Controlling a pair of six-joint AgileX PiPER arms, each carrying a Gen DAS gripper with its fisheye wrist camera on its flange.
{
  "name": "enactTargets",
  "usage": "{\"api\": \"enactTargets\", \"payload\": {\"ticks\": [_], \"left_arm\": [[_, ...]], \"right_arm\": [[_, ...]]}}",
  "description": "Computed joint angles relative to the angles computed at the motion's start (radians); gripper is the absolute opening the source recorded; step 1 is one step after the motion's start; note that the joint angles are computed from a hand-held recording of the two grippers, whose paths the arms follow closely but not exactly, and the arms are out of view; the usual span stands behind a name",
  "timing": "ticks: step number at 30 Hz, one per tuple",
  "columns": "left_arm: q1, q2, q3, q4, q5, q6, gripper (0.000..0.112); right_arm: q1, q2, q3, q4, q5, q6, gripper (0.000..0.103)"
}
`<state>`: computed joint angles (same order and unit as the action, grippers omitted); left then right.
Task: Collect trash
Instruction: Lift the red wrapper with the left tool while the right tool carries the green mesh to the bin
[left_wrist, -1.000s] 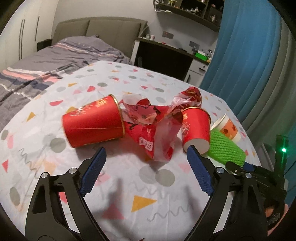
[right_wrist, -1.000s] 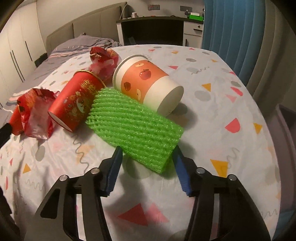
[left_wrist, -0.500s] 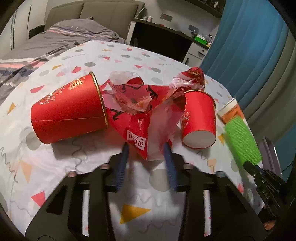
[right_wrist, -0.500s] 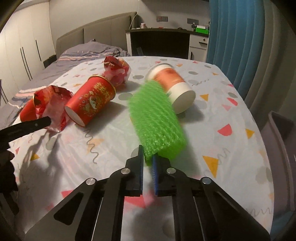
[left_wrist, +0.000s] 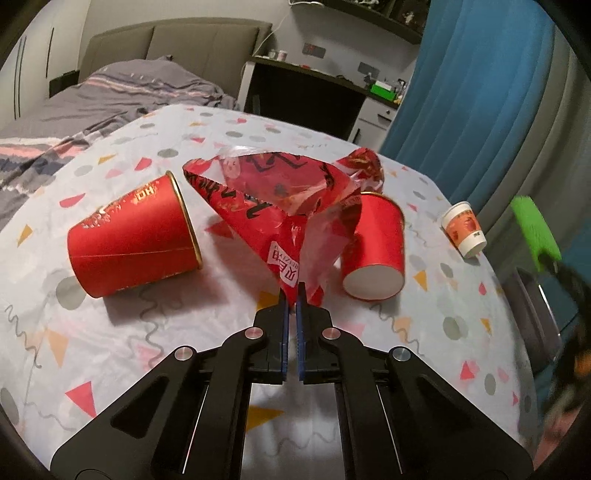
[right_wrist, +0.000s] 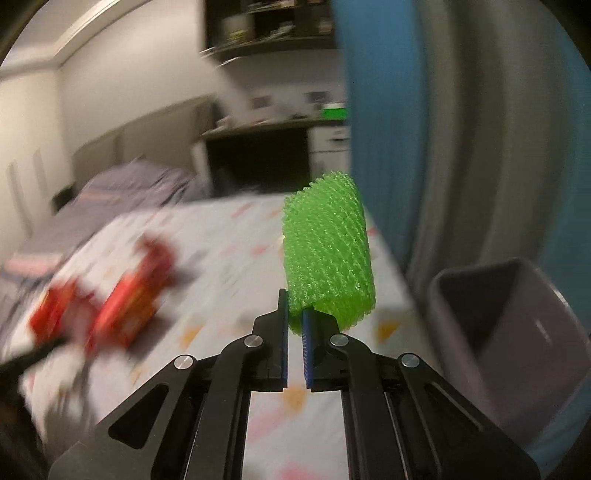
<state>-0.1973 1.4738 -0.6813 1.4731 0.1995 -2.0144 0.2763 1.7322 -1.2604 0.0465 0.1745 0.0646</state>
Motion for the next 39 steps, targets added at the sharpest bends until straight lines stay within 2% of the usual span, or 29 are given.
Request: {"api": "enactTargets", "payload": {"ticks": [2, 3, 6, 10, 16, 18, 24, 34, 39], "left_arm": [[-0.010, -0.019, 0.006, 0.008, 0.015, -0.007, 0.002], [-0.016, -0.033, 0.012, 0.020, 0.022, -0.020, 0.002], [-0.031, -0.062, 0.027, 0.027, 0.032, -0.024, 0.002], [-0.078, -0.094, 0.040, 0.000, 0.087, 0.012, 0.002], [-0.123, -0.165, 0.060, 0.010, 0.112, -0.003, 0.002], [-0.143, -0.177, 0.059, -0.003, 0.125, 0.003, 0.002], [-0.211, -0.203, 0.041, -0.058, 0.176, 0.052, 0.002], [-0.337, -0.203, -0.003, -0.115, 0.259, 0.112, 0.002], [-0.413, -0.171, -0.070, -0.134, 0.293, 0.164, 0.002]], "right_arm": [[-0.020, 0.111, -0.161, -0.145, 0.075, 0.127, 0.007], [-0.027, 0.176, -0.251, -0.159, 0.125, 0.135, 0.007], [-0.054, 0.330, -0.461, -0.019, 0.243, 0.005, 0.007], [-0.079, 0.404, -0.550, 0.159, 0.324, -0.150, 0.007], [-0.104, 0.345, -0.433, 0.499, 0.360, -0.511, 0.007], [-0.118, 0.320, -0.403, 0.580, 0.385, -0.573, 0.007], [-0.155, 0.194, -0.265, 0.767, 0.360, -0.733, 0.007], [-0.216, 0.098, -0.133, 0.850, 0.320, -0.831, 0.007], [-0.262, 0.021, -0.029, 0.970, 0.315, -0.961, 0.007]]}}
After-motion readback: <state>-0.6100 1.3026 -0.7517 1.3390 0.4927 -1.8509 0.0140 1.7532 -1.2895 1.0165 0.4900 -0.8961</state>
